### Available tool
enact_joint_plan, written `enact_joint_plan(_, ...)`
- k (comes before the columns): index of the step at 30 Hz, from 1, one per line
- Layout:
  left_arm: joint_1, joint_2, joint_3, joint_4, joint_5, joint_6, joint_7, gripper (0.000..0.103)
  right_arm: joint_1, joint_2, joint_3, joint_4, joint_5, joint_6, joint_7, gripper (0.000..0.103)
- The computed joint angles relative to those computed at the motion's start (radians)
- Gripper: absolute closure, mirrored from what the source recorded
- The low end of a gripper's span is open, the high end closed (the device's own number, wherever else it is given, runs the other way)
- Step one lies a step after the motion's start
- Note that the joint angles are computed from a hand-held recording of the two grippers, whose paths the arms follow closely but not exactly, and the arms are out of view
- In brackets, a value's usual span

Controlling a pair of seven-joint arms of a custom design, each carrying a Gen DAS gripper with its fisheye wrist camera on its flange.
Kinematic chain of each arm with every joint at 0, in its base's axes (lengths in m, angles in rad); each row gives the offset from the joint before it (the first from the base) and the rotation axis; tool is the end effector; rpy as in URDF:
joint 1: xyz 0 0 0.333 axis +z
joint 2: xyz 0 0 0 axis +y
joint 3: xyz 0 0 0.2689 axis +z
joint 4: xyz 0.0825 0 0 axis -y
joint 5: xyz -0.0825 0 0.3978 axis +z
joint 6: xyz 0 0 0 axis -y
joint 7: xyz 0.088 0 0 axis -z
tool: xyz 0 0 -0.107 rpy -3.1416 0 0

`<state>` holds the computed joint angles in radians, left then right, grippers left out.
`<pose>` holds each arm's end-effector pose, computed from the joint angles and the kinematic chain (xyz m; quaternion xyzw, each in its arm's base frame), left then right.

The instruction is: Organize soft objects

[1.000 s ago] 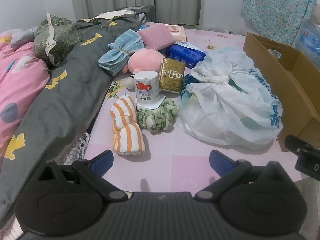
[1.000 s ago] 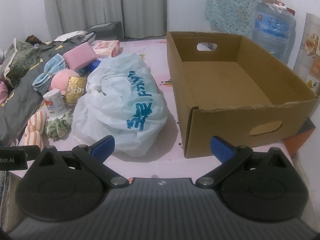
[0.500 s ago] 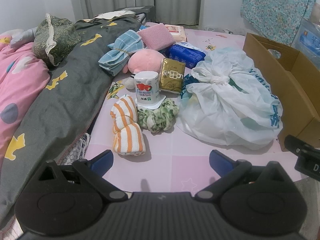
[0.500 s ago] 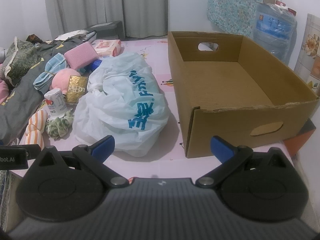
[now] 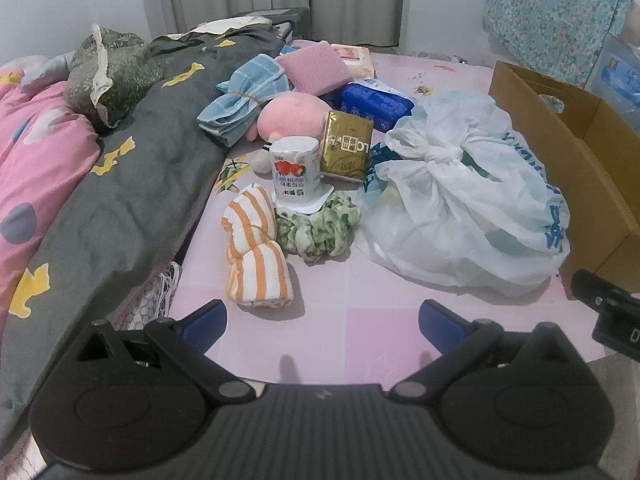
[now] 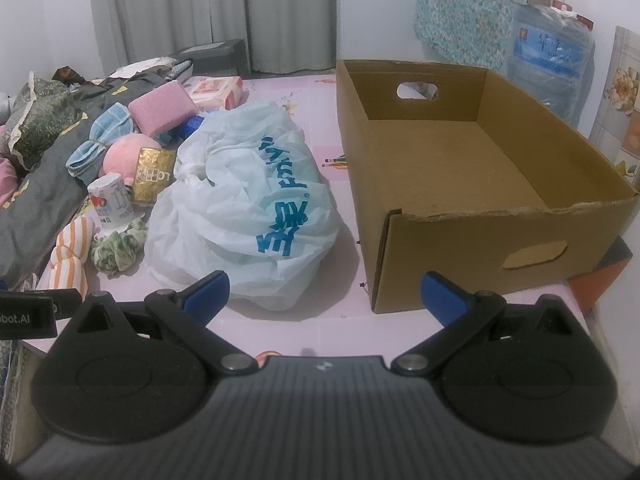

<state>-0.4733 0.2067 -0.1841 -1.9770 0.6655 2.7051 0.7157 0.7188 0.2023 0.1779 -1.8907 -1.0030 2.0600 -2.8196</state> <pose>0.4912 -0.4015 0.3659 -0.5548 0.7697 -0.2437 0.2006 0.4228 0.4521 0.3647 -0.4721 0.7828 -0.3379 0.2240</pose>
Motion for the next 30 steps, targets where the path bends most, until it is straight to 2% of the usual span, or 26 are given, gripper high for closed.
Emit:
enact_joint_plan(15,0.007,0.008,0.001,-0.001,-0.033,-0.008,0.023,0.001,0.002,0.010,-0.003,0.002,0.004,0.000,0.000,0.001)
enact_joint_plan(19,0.019,-0.008,0.010,-0.029,-0.043,0.029,0.022,0.001,0.008,0.012,-0.004,0.008,-0.018,-0.004,-0.012,0.001)
enact_joint_plan(22,0.029,-0.024,0.025,-0.044,-0.015,0.065,-0.012,0.001,0.016,-0.003,-0.006,0.002,-0.085,0.004,-0.010,0.001)
enact_joint_plan(26,0.046,-0.042,0.046,-0.039,0.061,0.115,-0.081,0.001,0.006,-0.032,-0.012,-0.007,-0.224,0.071,-0.010,0.001)
enact_joint_plan(28,0.059,-0.040,0.051,-0.022,0.086,0.144,-0.104,0.001,-0.016,-0.047,-0.020,-0.007,-0.288,0.150,-0.028,0.001)
enact_joint_plan(30,0.067,-0.031,0.054,0.006,0.100,0.159,-0.109,0.001,-0.050,-0.060,-0.031,0.002,-0.340,0.266,-0.065,0.001)
